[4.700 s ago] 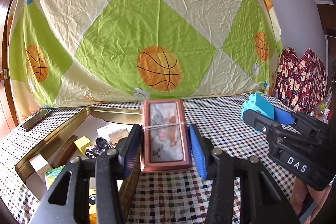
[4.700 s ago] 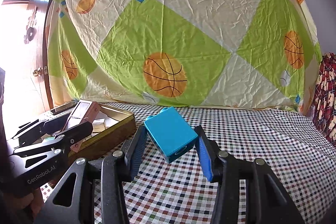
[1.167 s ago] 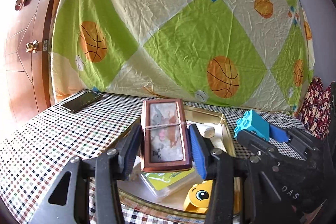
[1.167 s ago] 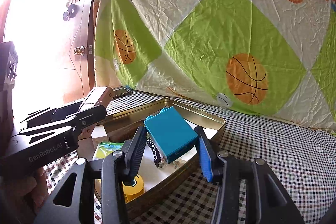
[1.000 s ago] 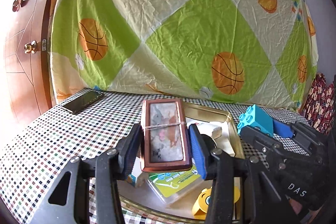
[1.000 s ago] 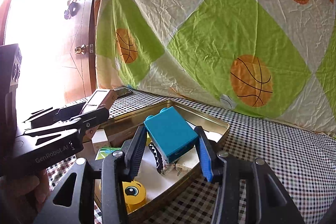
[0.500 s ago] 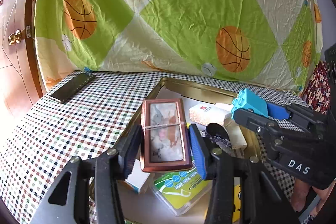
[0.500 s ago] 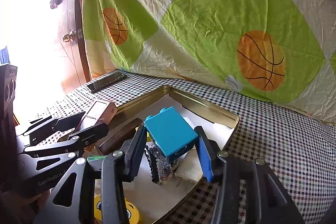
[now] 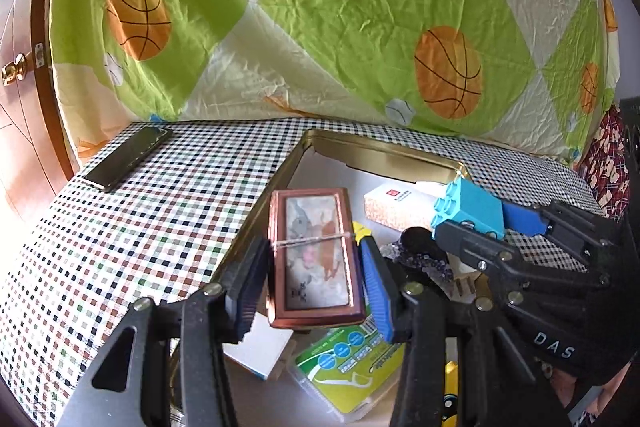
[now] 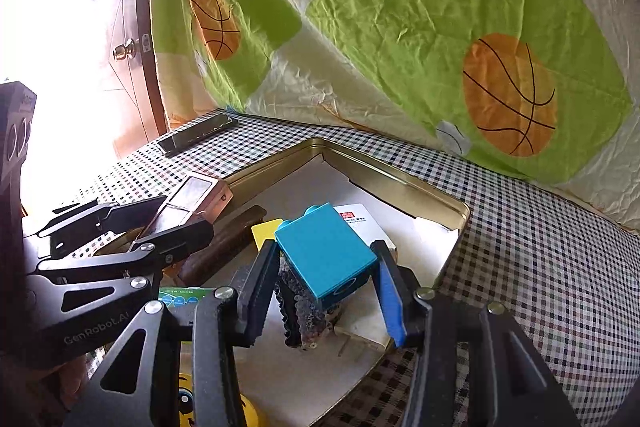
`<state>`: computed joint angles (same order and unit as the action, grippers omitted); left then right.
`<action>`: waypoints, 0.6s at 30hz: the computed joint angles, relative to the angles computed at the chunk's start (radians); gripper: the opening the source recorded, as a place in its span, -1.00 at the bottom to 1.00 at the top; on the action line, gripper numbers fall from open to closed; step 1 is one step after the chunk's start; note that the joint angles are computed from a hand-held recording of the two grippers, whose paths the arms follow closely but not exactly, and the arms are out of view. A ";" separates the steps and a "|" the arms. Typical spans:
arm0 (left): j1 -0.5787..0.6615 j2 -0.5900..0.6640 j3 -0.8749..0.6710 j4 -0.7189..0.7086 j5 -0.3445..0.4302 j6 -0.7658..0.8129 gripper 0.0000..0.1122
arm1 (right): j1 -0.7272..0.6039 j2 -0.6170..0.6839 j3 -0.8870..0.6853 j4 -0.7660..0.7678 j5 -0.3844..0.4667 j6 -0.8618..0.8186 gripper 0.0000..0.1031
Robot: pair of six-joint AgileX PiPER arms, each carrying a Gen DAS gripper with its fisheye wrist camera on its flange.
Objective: Organize rigid objects
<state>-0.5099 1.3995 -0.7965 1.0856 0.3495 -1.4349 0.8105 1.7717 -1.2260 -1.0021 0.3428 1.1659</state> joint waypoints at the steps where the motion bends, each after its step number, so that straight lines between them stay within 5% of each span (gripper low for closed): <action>1: 0.003 0.001 0.001 -0.003 -0.005 0.002 -0.18 | 0.003 0.001 0.001 -0.011 0.003 0.007 -0.04; 4: 0.002 0.006 0.000 -0.001 -0.002 0.001 -0.18 | 0.005 0.000 0.004 -0.007 -0.002 -0.003 -0.04; 8: -0.025 0.000 0.004 0.052 0.047 -0.060 -0.06 | 0.023 -0.014 0.027 -0.117 0.017 0.107 0.24; 18: -0.164 -0.126 0.094 0.241 0.238 -0.298 0.82 | 0.055 -0.165 0.210 -0.505 0.066 0.537 0.44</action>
<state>-0.6736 1.2731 -0.7026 1.3262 0.5872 -1.7324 0.8652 1.6062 -1.0161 -1.5072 0.4092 1.7033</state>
